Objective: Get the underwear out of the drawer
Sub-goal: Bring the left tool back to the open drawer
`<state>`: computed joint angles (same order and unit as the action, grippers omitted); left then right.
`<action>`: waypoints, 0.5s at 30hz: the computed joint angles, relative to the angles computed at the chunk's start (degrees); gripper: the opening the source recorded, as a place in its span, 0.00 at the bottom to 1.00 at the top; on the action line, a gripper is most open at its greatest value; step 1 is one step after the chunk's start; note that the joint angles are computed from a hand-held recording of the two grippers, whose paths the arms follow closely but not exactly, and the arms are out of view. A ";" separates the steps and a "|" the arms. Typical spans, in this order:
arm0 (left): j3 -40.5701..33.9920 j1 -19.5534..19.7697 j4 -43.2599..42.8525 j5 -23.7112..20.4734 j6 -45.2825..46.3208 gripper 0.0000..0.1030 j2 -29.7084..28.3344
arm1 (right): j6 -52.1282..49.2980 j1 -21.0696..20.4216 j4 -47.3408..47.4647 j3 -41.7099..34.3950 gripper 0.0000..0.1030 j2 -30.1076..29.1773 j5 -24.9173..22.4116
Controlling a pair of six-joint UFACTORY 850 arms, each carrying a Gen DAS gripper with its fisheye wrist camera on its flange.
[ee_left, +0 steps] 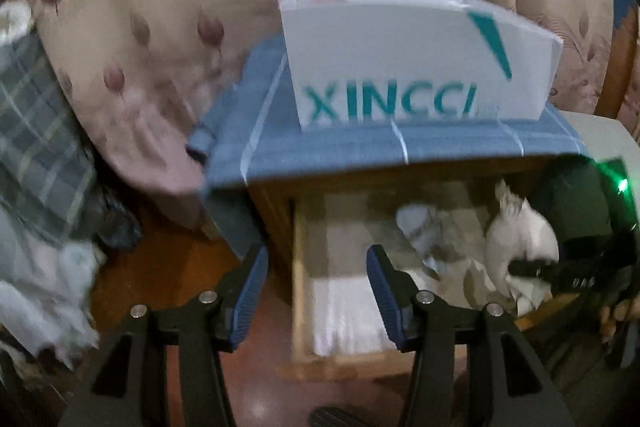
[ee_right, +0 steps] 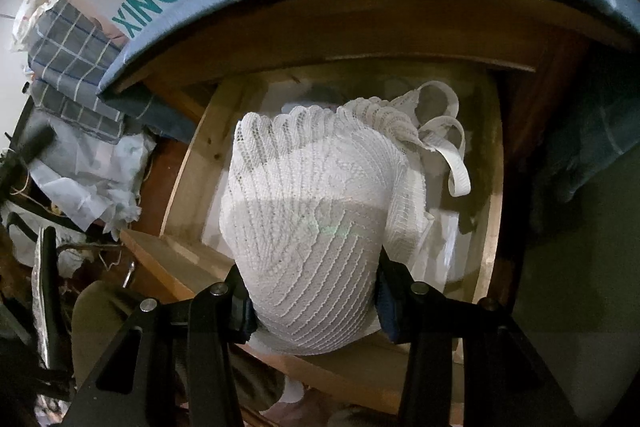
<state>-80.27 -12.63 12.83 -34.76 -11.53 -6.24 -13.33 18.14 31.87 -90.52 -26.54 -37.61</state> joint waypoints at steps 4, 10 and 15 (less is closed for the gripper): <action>2.76 0.04 -0.98 0.69 -1.74 0.51 -0.52 | 1.53 0.56 -0.56 0.15 0.42 1.09 -0.07; 4.41 1.60 -6.67 1.11 -1.32 0.51 -1.42 | 3.33 0.93 0.24 1.47 0.41 3.98 -0.22; 5.53 3.27 -9.70 1.26 -3.62 0.51 -1.05 | 1.81 1.37 0.62 2.84 0.41 6.93 0.87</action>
<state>-74.74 -9.36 3.13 -33.50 -15.14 -7.29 -11.52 19.51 32.49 -87.67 -19.61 -36.75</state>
